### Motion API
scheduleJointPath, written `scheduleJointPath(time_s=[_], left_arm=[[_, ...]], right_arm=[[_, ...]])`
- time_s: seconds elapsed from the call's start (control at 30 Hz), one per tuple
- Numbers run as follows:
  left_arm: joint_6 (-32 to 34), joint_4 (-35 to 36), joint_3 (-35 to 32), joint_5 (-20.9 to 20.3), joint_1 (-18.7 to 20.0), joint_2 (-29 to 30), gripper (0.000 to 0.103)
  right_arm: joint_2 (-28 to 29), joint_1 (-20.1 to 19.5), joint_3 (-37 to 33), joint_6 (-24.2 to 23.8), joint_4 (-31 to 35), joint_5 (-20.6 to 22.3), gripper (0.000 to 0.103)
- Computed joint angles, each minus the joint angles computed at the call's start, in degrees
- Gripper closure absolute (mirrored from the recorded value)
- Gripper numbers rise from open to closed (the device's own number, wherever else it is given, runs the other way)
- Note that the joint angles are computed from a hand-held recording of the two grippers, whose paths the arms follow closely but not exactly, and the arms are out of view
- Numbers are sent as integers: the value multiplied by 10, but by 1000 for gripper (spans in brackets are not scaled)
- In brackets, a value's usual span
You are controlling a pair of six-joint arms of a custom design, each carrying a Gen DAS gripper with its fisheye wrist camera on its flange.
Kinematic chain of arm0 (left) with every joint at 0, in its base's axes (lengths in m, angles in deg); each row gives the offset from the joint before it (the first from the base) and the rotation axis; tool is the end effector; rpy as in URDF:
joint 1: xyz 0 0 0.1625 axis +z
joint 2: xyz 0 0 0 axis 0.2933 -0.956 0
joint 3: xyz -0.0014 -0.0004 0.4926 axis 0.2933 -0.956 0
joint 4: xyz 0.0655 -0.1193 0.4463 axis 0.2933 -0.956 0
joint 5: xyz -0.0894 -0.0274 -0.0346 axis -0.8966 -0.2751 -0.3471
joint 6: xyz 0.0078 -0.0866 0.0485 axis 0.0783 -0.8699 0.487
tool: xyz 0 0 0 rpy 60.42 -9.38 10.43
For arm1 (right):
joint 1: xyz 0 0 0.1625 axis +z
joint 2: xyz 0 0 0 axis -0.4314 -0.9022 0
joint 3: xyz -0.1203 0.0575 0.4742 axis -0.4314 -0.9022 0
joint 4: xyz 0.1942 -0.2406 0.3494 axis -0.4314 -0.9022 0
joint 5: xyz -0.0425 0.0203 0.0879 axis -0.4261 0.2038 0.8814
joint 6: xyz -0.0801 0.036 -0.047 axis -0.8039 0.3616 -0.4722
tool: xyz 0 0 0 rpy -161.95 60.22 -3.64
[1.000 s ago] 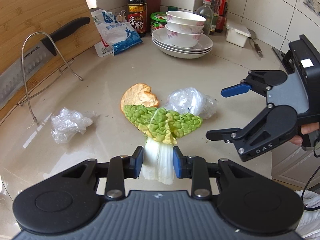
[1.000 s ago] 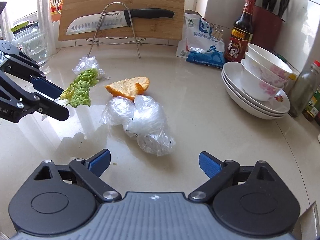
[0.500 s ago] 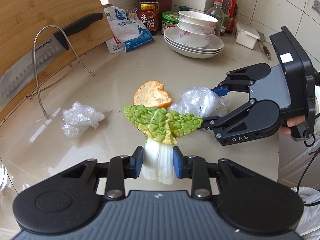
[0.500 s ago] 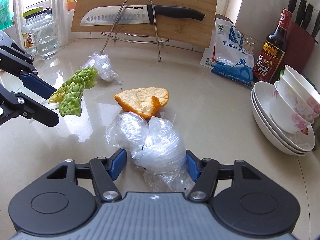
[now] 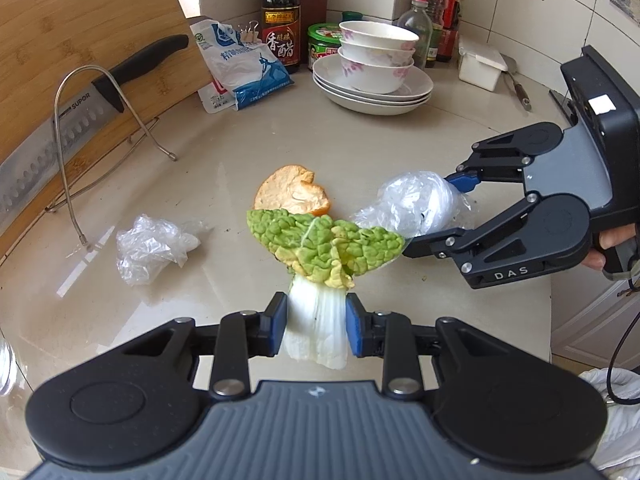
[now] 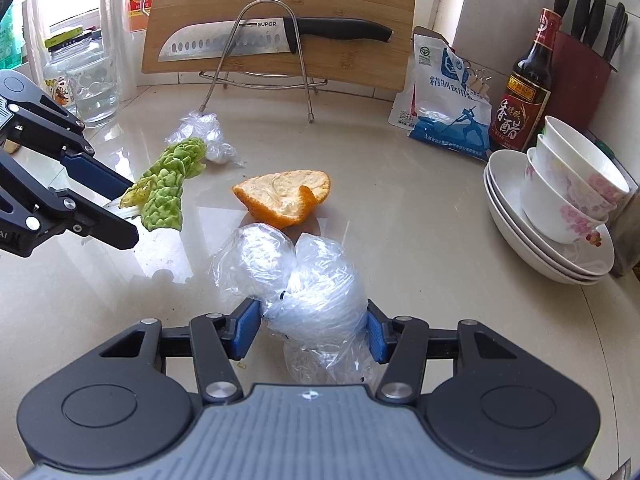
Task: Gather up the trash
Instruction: 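Grasp the clear plastic bag with the right tool, then carry the cabbage heart and plastic bag to the bucket and open the left tool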
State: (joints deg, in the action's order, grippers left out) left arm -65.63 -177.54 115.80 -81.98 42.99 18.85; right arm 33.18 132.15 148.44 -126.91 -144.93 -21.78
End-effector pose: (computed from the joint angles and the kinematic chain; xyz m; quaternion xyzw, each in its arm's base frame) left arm -0.1390 -0.6344 0.3014 0.2669 0.8866 -0.2343 0.2964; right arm 0.3141 -0.7099 0.0872 0.4773 -0.8342 0.1596 0.2254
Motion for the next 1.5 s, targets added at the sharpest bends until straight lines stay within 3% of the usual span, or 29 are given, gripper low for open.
scheduleJointPath(time_s=[0.83,1.17,1.5], left_arm=[[29,24,31,-47,-48,-2,74],[65,30,27,-105,-70,22,74],[109,41,3,-183,-89,80,74]], right_arm=[[-128,2,170,107,-72,-39,44],[-184,-2,249,165,-141,-81,44],[-245,-17,331,234,-215,-153,44]])
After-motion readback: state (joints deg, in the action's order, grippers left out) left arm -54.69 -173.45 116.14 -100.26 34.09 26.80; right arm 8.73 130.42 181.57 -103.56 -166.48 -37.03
